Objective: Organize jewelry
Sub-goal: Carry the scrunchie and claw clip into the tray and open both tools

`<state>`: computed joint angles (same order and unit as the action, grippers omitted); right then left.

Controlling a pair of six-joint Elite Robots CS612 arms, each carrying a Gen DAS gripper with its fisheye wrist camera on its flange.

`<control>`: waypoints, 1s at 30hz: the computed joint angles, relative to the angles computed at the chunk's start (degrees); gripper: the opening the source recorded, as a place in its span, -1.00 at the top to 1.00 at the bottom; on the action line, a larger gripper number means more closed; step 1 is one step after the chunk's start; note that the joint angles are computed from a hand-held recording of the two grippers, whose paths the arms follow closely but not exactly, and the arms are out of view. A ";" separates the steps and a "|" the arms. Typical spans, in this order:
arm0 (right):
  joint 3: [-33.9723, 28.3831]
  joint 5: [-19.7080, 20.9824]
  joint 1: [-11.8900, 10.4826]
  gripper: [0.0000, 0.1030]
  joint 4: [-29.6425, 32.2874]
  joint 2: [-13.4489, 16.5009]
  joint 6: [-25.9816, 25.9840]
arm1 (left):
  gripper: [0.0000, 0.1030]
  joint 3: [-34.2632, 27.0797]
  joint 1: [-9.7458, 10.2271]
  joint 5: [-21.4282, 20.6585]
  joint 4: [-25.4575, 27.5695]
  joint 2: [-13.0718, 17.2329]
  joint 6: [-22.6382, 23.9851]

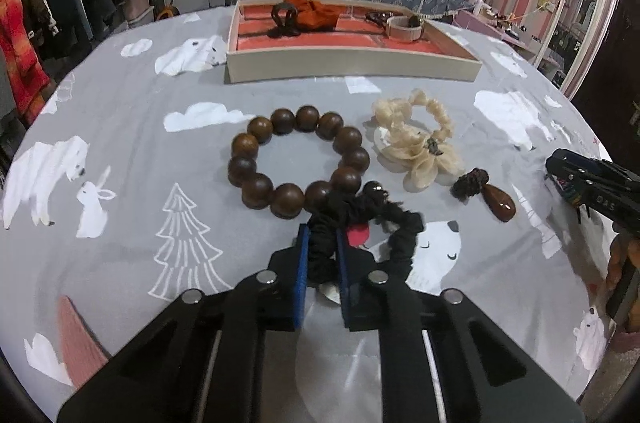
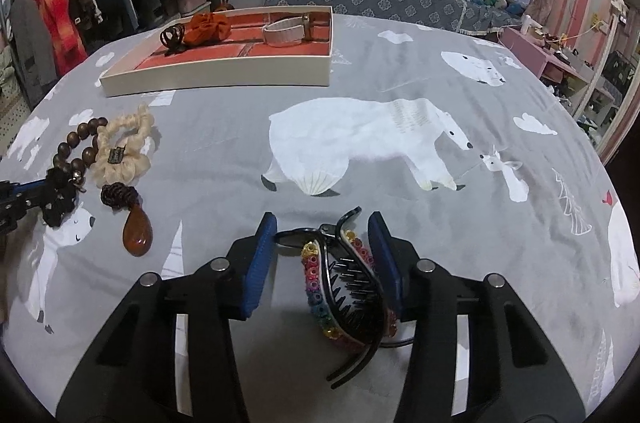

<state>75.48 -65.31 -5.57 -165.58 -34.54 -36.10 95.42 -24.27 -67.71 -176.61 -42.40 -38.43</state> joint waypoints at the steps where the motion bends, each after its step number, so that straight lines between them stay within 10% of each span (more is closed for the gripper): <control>1: -0.13 -0.06 0.04 0.08 0.05 0.09 0.03 | 0.75 0.15 -0.12 0.41 -0.26 -0.12 0.06; 15: -2.26 2.40 0.05 0.17 -0.10 0.67 2.95 | 0.76 0.43 0.09 4.92 -2.23 -2.35 3.16; 30: -9.07 3.25 1.76 0.17 1.44 2.63 6.68 | 0.76 -8.31 4.62 1.97 -2.89 -0.05 5.37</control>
